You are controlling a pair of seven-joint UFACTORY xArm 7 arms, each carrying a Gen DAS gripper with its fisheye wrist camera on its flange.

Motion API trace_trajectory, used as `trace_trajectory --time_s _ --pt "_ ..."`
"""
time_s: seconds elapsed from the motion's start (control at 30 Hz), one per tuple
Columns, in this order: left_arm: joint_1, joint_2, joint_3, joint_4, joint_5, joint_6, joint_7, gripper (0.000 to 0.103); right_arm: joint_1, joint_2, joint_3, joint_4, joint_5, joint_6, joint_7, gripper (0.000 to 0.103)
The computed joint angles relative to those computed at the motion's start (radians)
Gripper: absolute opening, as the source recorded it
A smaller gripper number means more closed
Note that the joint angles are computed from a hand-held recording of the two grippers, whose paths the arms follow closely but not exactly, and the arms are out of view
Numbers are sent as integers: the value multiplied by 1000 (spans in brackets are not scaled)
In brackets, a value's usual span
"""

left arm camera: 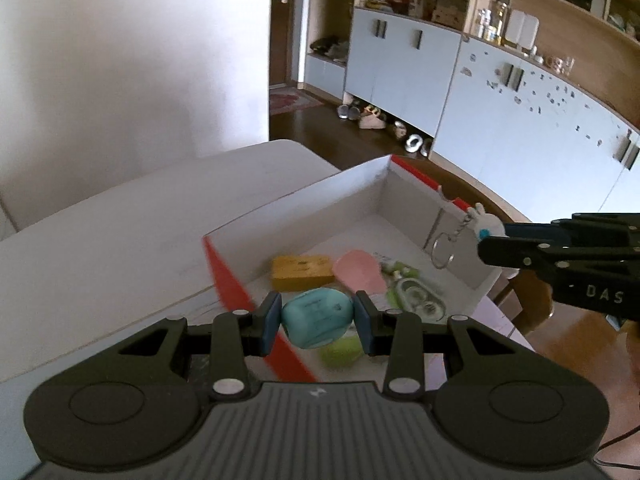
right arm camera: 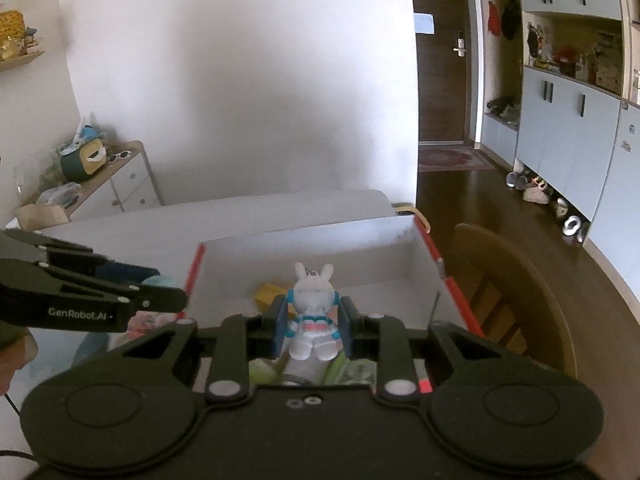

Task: Organize rigid objects
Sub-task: 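Carry the teal toy in the left gripper and bunny in the right into the red box, then release the teal toy with the left gripper while the right releases the bunny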

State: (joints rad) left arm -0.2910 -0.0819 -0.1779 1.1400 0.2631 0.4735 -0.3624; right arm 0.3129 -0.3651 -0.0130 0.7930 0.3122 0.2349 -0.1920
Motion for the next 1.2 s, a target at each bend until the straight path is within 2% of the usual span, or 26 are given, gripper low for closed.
trace_trajectory --time_s 0.13,0.37,0.43,0.57,0.77,0.93,1.2 --pt "-19 96 -7 101 42 23 -20 38 15 28 -43 11 27 2 -55 26" --pt "-90 282 33 293 113 90 -11 38 2 109 -53 56 93 11 -138 26" --pt "-107 323 48 333 117 97 0 38 -8 130 -44 66 106 12 -160 14" --pt "-138 427 80 447 119 125 18 38 -35 176 -21 95 121 19 -180 14" --pt "-164 568 113 614 84 185 55 38 -70 214 5 112 142 44 -216 14" --pt "-186 674 137 741 57 242 71 38 -85 221 17 116 166 77 -244 20" --pt "-201 738 140 800 9 277 105 38 -112 225 25 114 174 115 -258 24"
